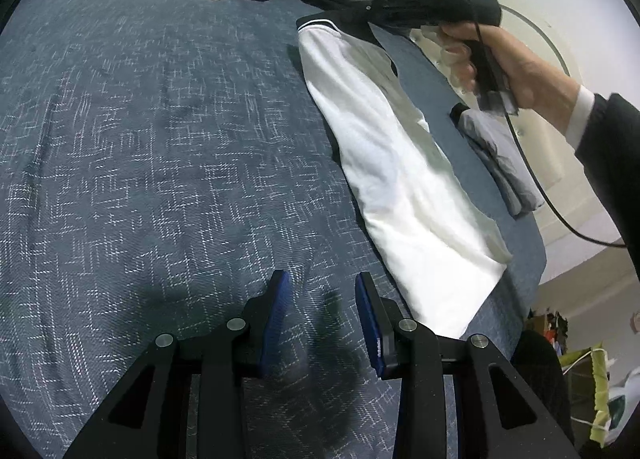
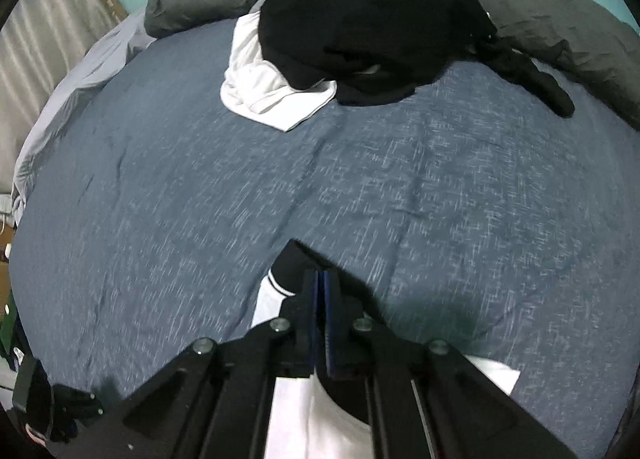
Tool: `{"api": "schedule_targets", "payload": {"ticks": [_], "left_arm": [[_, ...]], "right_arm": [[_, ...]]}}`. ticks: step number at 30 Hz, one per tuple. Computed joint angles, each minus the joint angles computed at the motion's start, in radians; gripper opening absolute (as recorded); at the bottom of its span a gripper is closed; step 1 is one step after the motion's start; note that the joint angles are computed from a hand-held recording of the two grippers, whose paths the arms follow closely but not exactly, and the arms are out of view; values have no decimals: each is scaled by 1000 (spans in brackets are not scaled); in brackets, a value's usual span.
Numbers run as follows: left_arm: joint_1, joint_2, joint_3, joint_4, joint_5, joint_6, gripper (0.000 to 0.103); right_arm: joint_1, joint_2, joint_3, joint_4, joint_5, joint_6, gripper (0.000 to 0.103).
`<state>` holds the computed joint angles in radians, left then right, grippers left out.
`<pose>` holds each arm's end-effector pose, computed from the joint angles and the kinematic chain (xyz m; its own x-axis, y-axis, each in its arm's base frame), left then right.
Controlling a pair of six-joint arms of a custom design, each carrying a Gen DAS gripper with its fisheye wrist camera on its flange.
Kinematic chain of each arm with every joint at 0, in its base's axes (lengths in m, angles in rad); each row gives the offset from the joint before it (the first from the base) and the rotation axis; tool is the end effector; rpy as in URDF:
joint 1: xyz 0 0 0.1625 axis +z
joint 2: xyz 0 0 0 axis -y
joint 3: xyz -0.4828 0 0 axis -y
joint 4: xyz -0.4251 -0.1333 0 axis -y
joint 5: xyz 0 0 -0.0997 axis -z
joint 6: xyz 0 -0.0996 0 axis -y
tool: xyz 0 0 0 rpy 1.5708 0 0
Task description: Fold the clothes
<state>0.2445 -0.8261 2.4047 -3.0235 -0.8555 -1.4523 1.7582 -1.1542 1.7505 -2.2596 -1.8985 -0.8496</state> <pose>-0.3530 -0.2928 0.0053 -0.9680 -0.1495 -0.2016 0.0117 0.7755 -0.6312 0.2215 -0.6248 0.2806 -0.4785 -0.8319 0.2810 -0.8253 0.5354 0.1797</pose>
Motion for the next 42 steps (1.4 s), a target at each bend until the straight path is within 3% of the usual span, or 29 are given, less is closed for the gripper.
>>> {"api": "schedule_targets", "payload": {"ticks": [10,13,15,18,19,21,27,33,35,38,42], "left_arm": [[9,7,5,-21,-18,7,38],[10,11,2,-25,-24,13,38],[9,11,0,-23,-25,14,38],[5,8,1,-19,-23,14,38],[3,7,2,-17,-21,12,38],[3,4,1,-12,-18,12,37],[2,3,-3,-5,-20,17,38],[9,11,-9,-3,-25,24,38],[13,13,-9,-4,-25,26,38],[14,12,-7,-5,-26,25,38],[1,0,1,7,-23,10,38]], "right_arm": [[-14,93,15,-64,-82,12,3],[-29,101,-15,0,-58,80,5],[-43,80,-36,20,16,97,6],[-63,52,-70,29,95,124,19],[-70,44,-84,33,110,140,29],[-90,27,-111,67,143,164,32],[-133,-9,-121,152,98,175,32],[-163,-23,-65,160,115,149,32],[-160,-31,-33,123,103,108,28],[-159,-38,-5,70,102,100,8],[-135,-79,76,-144,45,2,1]]}}
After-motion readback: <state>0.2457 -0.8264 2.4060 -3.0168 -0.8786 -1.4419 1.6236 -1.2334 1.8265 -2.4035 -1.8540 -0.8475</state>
